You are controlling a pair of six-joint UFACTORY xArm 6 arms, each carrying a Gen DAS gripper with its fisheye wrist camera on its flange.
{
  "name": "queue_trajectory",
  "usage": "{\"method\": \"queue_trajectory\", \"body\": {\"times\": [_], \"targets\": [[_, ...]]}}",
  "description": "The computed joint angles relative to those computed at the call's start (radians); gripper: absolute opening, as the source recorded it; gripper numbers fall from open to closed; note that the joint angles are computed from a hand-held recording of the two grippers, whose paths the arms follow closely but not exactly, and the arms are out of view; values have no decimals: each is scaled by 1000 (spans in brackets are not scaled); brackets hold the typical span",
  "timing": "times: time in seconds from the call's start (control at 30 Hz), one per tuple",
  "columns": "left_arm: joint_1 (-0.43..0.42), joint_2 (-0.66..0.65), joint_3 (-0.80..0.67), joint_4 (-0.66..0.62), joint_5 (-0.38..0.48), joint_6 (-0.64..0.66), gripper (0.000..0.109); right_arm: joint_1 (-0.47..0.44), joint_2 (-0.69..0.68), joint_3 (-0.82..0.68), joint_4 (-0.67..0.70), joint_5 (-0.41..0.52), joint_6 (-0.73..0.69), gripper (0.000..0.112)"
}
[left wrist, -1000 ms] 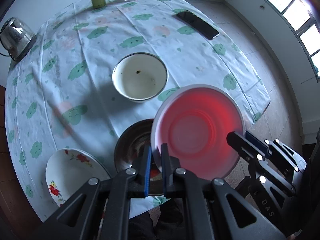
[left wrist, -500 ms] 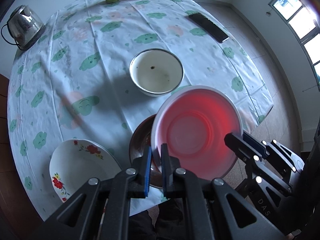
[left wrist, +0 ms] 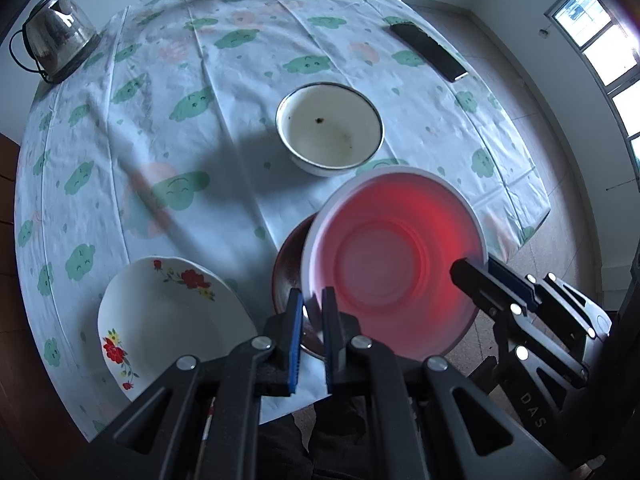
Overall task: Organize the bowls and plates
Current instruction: 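Lift the pink bowl with both grippers and carry it over the steel bowl, then lower the pink bowl into the steel bowl with both grippers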
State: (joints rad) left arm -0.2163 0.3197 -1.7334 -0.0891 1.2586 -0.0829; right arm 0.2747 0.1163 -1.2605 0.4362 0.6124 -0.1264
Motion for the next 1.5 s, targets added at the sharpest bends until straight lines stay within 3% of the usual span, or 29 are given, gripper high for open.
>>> {"method": "queue_trajectory", "body": {"times": [1.5], "targets": [[21,12,35,-10,13,-2,6,21,50,-36,-24,39,2,16]]}}
